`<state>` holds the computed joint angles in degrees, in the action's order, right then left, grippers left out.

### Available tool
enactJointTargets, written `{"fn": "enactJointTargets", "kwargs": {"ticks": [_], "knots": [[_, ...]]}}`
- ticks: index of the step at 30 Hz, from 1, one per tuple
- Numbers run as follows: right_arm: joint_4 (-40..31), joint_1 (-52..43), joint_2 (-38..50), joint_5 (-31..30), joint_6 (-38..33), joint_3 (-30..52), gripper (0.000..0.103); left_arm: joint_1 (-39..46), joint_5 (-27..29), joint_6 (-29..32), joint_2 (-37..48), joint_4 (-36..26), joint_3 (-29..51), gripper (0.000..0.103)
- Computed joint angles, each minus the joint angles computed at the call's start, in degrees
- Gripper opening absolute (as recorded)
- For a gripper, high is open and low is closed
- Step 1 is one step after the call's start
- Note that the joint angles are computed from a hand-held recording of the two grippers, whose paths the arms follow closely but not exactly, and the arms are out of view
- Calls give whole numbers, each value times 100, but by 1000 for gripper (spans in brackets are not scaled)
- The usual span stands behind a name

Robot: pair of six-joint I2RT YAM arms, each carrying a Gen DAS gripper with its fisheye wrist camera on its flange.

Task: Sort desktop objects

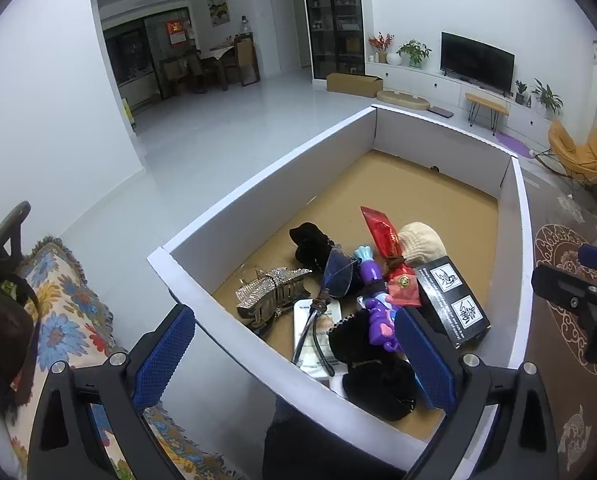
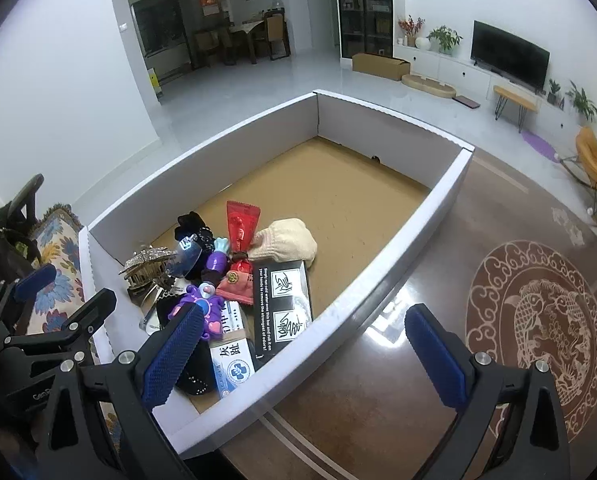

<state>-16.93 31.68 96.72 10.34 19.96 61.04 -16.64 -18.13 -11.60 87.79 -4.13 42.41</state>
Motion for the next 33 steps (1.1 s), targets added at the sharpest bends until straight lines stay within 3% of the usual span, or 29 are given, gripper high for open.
{"fn": "enactJointTargets", "kwargs": {"ticks": [18, 33], "knots": [[-144, 202, 399, 266, -239, 438, 101, 49, -262, 36, 4, 273, -47, 102], [-115, 106, 478, 171, -266, 472, 101, 13, 8, -17, 26, 575, -174, 102]]}}
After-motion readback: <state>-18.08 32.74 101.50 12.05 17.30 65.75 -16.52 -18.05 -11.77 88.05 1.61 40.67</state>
